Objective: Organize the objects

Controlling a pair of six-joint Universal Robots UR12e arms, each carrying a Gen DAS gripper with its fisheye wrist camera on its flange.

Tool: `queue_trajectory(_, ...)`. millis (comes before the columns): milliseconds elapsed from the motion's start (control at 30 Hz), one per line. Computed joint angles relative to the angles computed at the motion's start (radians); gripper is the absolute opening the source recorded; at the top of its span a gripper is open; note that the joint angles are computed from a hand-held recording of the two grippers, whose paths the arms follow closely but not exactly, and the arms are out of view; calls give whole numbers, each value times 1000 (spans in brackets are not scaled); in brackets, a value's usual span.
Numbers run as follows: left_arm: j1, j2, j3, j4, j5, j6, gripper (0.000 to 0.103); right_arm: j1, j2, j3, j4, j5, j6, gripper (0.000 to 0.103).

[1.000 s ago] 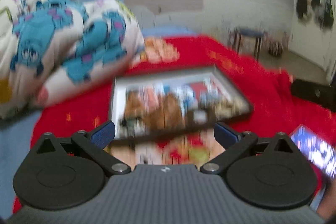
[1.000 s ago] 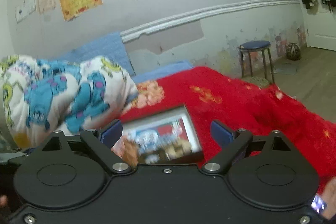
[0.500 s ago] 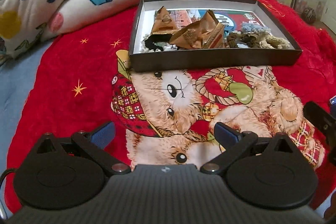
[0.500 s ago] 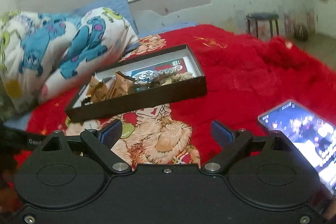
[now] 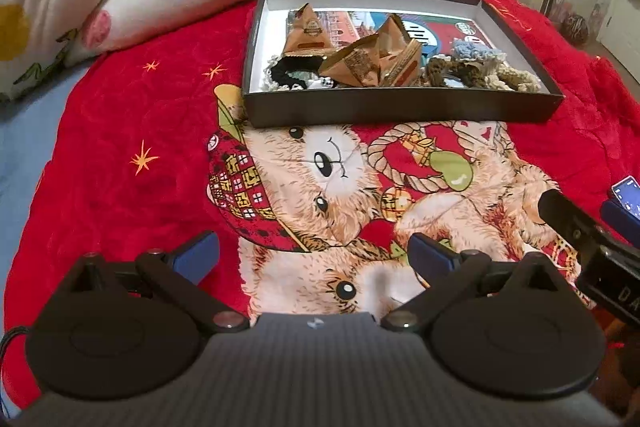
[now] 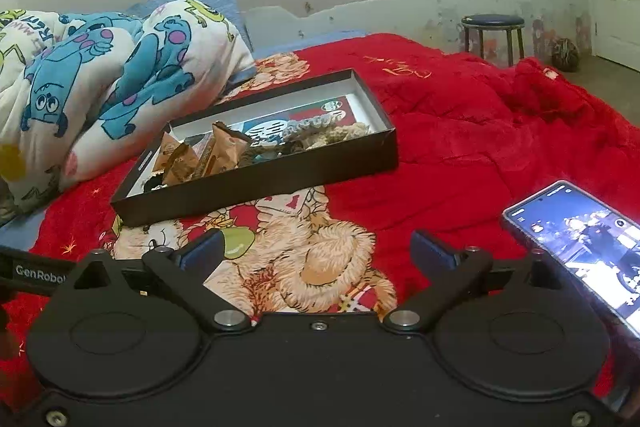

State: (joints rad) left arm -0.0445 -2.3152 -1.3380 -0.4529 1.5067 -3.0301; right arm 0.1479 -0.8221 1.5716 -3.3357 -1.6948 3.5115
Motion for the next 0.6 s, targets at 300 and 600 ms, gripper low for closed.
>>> queue_trajectory(300, 5, -27, 26, -39, -14, -9, 103, 21, 28, -45, 64, -70, -73, 103)
queue_trajectory(600, -6, -49, 10, 60, 15, 30, 103, 43, 78, -87, 98, -158, -179, 103)
